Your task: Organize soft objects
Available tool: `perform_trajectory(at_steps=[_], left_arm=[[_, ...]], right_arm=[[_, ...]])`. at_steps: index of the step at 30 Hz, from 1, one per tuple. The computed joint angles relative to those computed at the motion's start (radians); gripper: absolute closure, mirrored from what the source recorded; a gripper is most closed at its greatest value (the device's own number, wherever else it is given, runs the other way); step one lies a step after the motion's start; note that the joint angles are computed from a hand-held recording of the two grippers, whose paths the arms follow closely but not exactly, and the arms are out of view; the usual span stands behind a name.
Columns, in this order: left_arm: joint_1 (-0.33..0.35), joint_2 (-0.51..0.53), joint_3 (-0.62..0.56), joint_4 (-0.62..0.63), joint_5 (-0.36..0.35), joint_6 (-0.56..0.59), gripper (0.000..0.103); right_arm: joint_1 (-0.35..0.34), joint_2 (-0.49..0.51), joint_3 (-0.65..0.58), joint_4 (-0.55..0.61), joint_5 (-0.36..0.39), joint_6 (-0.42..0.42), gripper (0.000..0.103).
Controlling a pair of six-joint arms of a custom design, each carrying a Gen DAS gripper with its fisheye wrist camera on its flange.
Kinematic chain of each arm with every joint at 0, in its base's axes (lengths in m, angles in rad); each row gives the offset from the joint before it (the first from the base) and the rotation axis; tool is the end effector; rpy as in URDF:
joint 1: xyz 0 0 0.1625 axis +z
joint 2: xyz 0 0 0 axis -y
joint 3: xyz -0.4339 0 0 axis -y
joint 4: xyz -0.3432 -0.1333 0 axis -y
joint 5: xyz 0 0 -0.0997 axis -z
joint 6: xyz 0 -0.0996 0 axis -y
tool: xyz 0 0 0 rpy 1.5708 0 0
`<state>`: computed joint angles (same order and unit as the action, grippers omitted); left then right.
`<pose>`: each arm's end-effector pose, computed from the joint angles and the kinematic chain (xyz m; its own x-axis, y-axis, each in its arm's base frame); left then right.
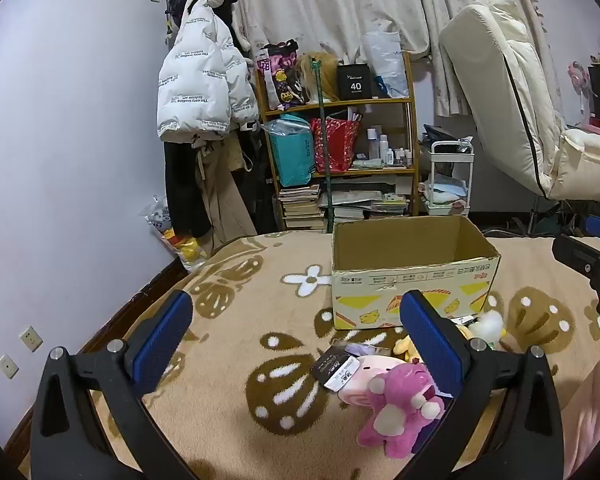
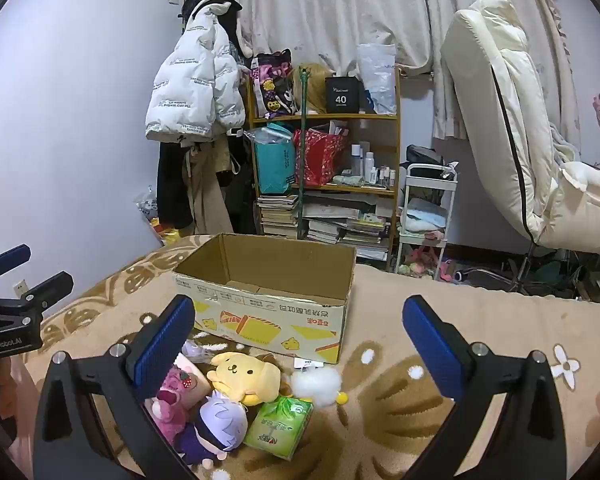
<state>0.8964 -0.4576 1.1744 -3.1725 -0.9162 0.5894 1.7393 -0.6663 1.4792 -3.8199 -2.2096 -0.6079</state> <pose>-0.3308 -0.7243 0.1558 -0.5398 0.3808 -0.7507 0.8367 0.3405 -0.4289 0.1852 -0.6477 0.2695 -0.7181 0.2921 0.6317 -0.5271 0.3644 -0.7677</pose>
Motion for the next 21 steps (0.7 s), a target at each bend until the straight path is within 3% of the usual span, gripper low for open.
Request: perform_trajectory(at_steps=[21], left_arm=[[0.0, -0.001, 0.0, 0.003, -0.002, 0.002, 0.001]], right_arm=[[-0.003, -0.001, 0.004, 0.005, 0.009, 0.024, 0.0]])
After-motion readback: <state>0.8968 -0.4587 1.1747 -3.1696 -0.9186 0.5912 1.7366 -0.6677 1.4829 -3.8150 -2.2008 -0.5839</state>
